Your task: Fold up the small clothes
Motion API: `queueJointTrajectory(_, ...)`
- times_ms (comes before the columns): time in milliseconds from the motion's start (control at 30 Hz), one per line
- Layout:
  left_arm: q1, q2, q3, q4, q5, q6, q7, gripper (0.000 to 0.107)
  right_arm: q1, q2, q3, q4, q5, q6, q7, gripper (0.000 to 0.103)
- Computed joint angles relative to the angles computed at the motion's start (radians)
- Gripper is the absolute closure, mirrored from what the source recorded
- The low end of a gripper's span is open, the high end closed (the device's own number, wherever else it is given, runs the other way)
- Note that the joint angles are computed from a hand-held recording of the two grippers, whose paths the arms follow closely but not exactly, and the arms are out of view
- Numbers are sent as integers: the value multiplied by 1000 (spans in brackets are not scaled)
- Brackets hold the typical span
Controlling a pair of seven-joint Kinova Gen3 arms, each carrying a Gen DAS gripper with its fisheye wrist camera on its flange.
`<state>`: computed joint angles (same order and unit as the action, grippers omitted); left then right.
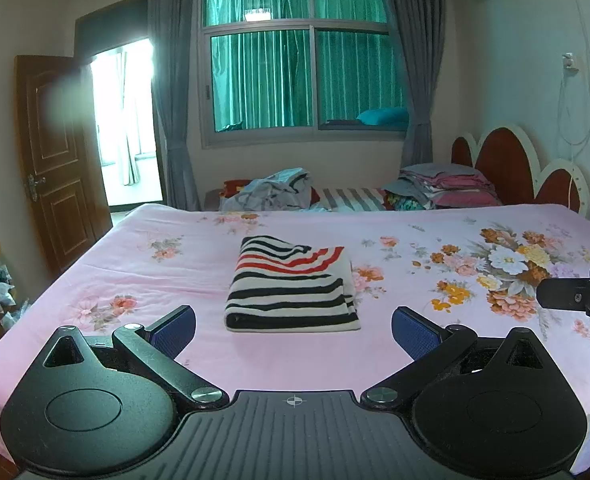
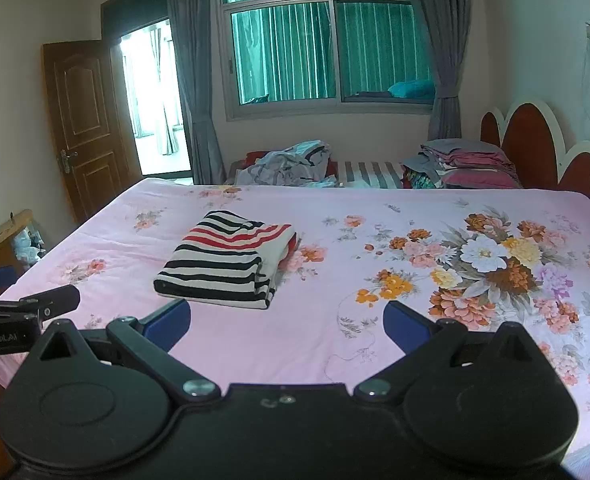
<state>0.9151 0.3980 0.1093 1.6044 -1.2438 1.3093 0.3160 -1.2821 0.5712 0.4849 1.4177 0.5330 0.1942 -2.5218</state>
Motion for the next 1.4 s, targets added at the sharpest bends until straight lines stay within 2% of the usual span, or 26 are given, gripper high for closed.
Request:
queueJointTrajectory(267,-5,3,-2,-3,5,-4,-6,4,25,3,-32,-15,-6,12,17,0)
queueJointTrajectory(1400,-7,6,-6,10,-16,-6,-12,5,33,17,-42,-20,-6,4,18,0)
